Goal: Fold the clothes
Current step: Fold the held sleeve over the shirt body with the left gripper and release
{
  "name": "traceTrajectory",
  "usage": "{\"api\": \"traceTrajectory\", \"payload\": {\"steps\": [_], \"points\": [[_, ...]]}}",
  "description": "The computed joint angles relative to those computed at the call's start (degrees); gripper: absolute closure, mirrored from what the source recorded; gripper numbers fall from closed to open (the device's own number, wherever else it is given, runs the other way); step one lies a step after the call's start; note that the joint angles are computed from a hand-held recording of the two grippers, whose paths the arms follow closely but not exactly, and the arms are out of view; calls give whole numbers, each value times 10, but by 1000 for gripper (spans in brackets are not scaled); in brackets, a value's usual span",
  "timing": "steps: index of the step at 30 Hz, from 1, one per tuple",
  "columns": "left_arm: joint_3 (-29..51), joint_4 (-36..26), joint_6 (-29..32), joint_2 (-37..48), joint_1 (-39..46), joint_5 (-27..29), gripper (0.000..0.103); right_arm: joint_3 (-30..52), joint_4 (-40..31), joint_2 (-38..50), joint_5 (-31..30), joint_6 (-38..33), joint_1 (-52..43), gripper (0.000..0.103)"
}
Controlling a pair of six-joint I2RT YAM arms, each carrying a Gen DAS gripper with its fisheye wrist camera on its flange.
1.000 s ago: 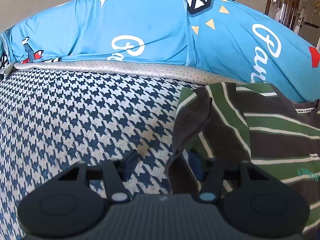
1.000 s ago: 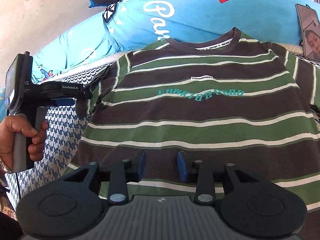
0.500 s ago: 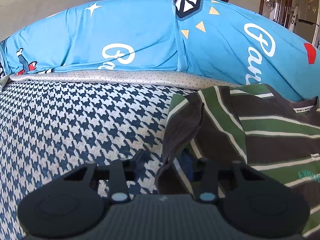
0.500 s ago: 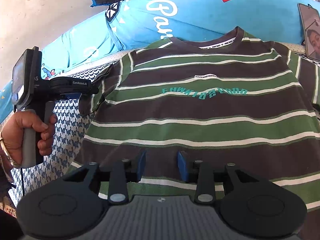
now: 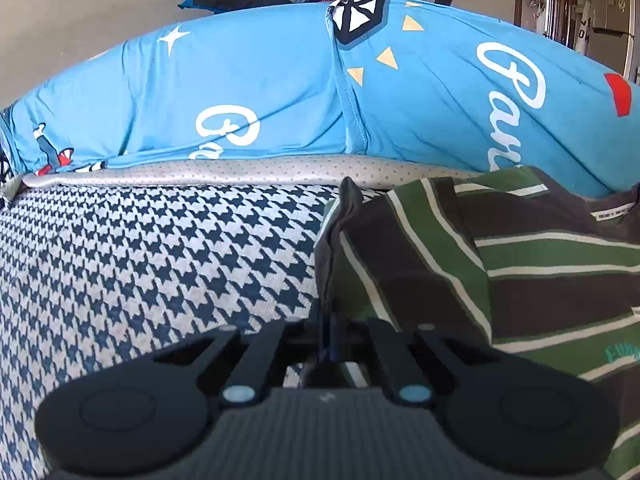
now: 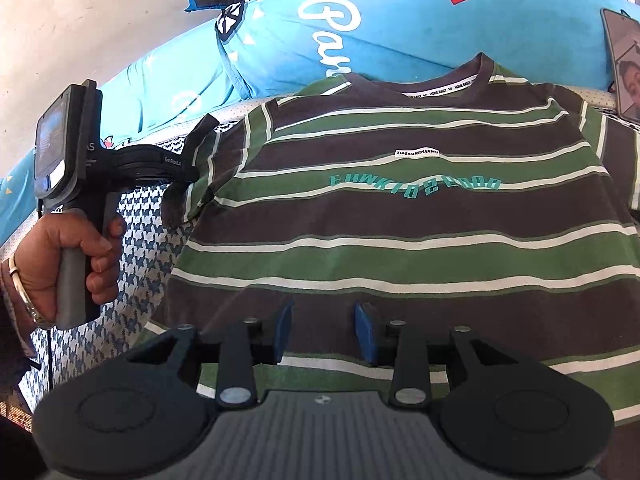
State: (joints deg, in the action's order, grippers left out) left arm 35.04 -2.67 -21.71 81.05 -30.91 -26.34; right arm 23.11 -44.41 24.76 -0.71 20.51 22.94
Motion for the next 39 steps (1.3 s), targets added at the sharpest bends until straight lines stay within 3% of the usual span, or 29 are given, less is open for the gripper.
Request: {"api": "traceTrajectory", "payload": {"steps": [7,11,16,20,27,33,37,39], "points": [[13,8,25,15,-27,-95,101,-1,13,2,-15,-1,-13,68],[32,-23,2,35,-36,-130,101,-3,30,15,-21,1,-4,68],[45,-74,-75,41,10,-90,93,-1,45,42,-26,4,12,68],[58,-123,-108,46,23,-135,93,-1,43,38,-30,-2,17,68],[58,-178,-148,-4,82,-116,90,7,22,17,-40,-31,-38,68],[65,-207,-157,-49,40,-77,80,13,7,6,-60,-62,-89,68],[82,-225,-153,-49,-34,-64,59,14,1,8,-71,-82,-117,68],[88,-231,-154,-47,-67,-51,53,16,-5,17,-59,-87,-121,67]]}}
